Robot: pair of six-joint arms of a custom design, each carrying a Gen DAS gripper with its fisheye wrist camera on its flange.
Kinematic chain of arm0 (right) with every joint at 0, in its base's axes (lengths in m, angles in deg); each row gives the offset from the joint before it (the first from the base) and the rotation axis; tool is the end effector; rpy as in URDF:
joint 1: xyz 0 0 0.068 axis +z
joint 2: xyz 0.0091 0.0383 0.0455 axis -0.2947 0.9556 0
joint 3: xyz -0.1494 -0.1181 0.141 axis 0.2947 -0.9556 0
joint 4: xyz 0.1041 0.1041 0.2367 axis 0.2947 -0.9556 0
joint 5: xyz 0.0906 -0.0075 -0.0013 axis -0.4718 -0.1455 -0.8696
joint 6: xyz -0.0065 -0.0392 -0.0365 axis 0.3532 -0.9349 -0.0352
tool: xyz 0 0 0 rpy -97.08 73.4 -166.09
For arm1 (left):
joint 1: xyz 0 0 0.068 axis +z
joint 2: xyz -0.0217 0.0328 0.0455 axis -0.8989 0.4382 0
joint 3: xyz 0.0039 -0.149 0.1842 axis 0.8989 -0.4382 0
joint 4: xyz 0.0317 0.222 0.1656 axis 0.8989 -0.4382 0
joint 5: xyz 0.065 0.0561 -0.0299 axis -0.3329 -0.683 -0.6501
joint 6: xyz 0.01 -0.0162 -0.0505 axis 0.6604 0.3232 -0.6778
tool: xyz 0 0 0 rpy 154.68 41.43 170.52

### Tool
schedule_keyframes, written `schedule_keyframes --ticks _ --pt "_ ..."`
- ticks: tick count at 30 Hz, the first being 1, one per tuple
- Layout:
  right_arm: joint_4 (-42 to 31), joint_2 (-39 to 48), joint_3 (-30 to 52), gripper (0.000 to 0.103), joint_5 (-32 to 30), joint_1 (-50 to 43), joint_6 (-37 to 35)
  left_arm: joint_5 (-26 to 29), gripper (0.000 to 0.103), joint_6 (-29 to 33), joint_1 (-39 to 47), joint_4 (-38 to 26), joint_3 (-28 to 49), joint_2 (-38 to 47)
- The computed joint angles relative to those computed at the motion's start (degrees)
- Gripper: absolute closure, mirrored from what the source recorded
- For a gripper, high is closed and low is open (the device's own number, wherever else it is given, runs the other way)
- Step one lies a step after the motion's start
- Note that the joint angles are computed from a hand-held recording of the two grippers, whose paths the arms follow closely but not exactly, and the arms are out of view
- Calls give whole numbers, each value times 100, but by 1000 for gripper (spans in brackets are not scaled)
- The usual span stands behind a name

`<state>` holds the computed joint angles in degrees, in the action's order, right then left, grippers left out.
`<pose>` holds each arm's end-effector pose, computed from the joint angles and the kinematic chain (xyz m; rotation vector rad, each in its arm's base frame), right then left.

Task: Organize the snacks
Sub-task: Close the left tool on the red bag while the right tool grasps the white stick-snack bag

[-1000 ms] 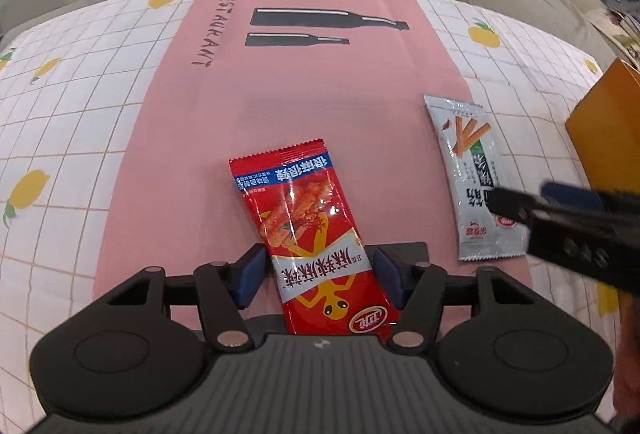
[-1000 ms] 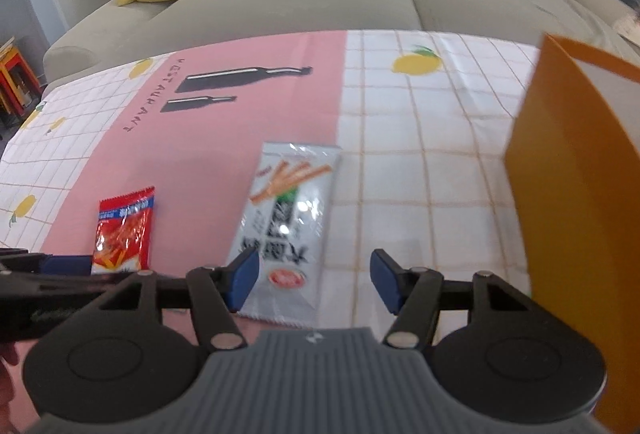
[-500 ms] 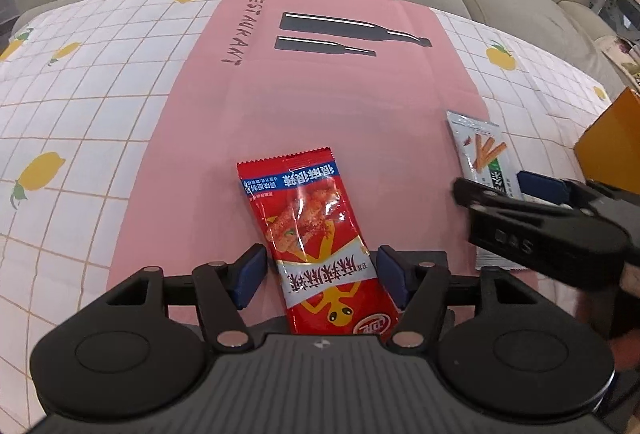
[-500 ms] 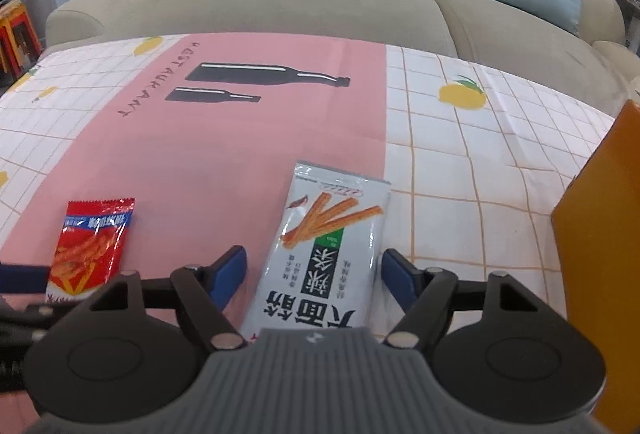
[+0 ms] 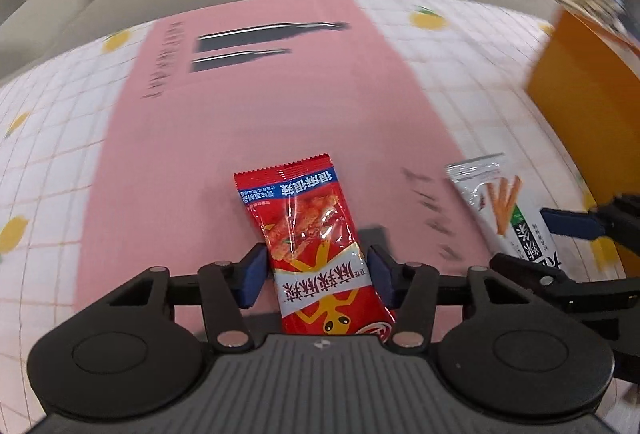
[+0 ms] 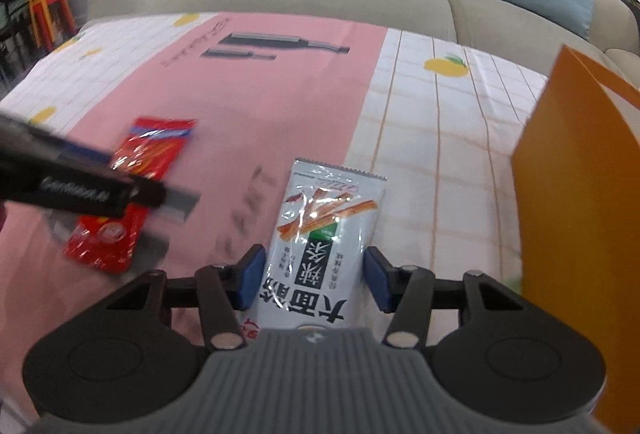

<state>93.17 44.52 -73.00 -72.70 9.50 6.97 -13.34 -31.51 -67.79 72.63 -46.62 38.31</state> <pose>0.1878 0.0851 0.0259 -0.0499 2.4770 0.0559 0.2645 -0.0258 0.0463 0.6627 2.5276 -0.2006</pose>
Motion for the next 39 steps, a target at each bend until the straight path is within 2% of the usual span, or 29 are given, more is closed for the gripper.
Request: schedule_keyframes --ticks 5,8,11,14,16,19,21,23,24,25,27,35,39 --pt "-720 -1483 -882 43 102 339 243 19 42 -14 -279 70 -446 -393" --pt "-865 -1865 -1125 39 249 480 520 -160 35 -306 -436 119 -624 -586" --pt "-953 -1811 -1013 39 212 388 817 -514 27 -756 -643 153 -715 -694" --pt "-740 -1296 -764 38 354 452 951 -816 23 -1057 -831 189 -759 -722" --pt "-589 -919 -600 30 473 555 872 -902 22 -1278 -874 108 -736 -741" --pt "-400 -839 -653 29 550 662 880 -985 22 -1375 -918 82 -718 -745" --pt "-264 -831 -728 29 620 714 920 -975 26 -1442 -927 100 -713 -732" --pt "-161 -828 -794 31 733 814 978 -895 35 -1418 -927 167 -746 -743" --pt "-124 -841 -822 37 763 846 995 -873 44 -1377 -940 200 -784 -780" --pt "-129 -865 -833 46 814 893 1017 -850 46 -1345 -946 206 -808 -812" --pt "-184 -1000 -882 52 851 951 1024 -836 48 -1341 -946 197 -854 -877" --pt "-481 -1211 -828 56 597 779 860 -587 55 -1090 -824 156 -1038 -1152" --pt "-722 -1603 -923 58 370 585 966 -434 58 -1086 -716 -103 -1133 -1493"
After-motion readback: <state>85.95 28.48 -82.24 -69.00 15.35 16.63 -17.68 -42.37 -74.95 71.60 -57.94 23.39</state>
